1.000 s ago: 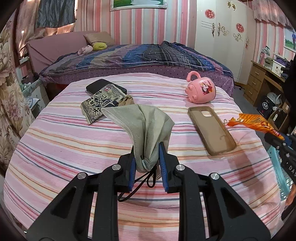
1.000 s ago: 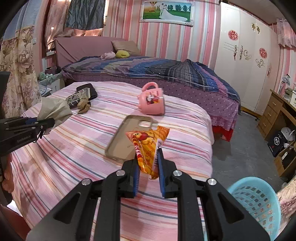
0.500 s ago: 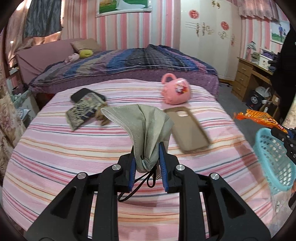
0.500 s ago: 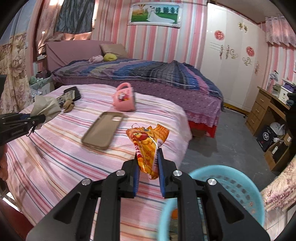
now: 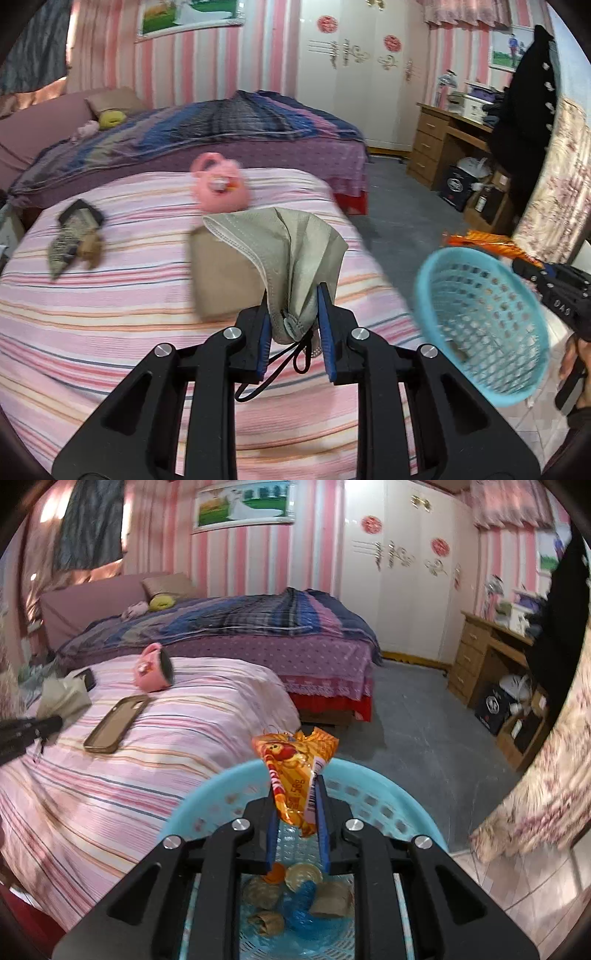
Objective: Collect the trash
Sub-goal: 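Carry the grey pouch and orange snack bag over the blue basket, then open the left tool to drop the pouch, then open the right tool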
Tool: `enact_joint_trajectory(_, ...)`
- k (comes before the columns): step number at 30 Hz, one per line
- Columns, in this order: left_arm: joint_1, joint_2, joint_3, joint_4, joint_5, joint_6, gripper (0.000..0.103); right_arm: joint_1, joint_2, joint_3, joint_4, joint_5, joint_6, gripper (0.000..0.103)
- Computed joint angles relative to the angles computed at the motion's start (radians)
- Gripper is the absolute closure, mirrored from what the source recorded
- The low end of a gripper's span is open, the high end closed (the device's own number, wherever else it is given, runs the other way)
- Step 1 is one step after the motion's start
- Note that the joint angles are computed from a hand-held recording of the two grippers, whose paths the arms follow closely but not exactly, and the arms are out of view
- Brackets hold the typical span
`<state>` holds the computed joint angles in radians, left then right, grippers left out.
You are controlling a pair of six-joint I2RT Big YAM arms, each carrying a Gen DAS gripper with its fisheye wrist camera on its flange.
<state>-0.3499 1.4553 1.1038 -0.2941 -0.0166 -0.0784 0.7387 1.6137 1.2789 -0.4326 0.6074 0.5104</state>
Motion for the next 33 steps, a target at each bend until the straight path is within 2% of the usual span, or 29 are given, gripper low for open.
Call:
enact_joint_trajectory(11,-0.216,0.133,0.119,-0.009,-0.034,-0.027,0.082,-0.048,-0.070,-0.115,0.029,-0.034,-0.003,0.085)
enact_joint_trajectory(15,-0.252,0.162,0.153,-0.014,-0.039,-0.022,0.081,-0.055,-0.077,-0.133,0.033,-0.027,0.020,0.086)
enact_joint_trajectory(17,-0.260,0.176,0.167,-0.022,-0.043,-0.020,0.077,-0.059,-0.085,-0.147,0.041,-0.029,0.026,0.086)
enact_joint_trajectory(18,-0.262,0.183,0.174,-0.026,-0.045,-0.021,0.074,-0.061,-0.088,-0.152,0.043,-0.030,0.025,0.086)
enact_joint_trajectory(20,-0.261,0.192,0.184,-0.038,-0.050,-0.009,0.051,-0.063,-0.095,-0.161,0.049,-0.030,0.024,0.086)
enact_joint_trajectory(23,-0.259,0.189,0.177,-0.022,-0.102,-0.003,0.025,-0.066,-0.100,-0.171,0.058,-0.034,0.022,0.085)
enact_joint_trajectory(25,-0.244,0.178,0.161,-0.010,-0.135,-0.004,0.018,-0.065,-0.101,-0.174,0.058,-0.037,0.017,0.085)
enact_joint_trajectory(28,-0.208,0.161,0.140,-0.003,-0.147,-0.015,0.013,-0.062,-0.091,-0.163,0.059,-0.046,0.008,0.085)
enact_joint_trajectory(32,-0.153,0.133,0.107,0.002,-0.150,-0.027,0.012,-0.061,-0.073,-0.139,0.030,-0.065,0.002,0.084)
enact_joint_trajectory(33,-0.137,0.123,0.096,0.003,-0.152,-0.028,0.012,-0.060,-0.062,-0.125,0.009,-0.060,0.008,0.081)
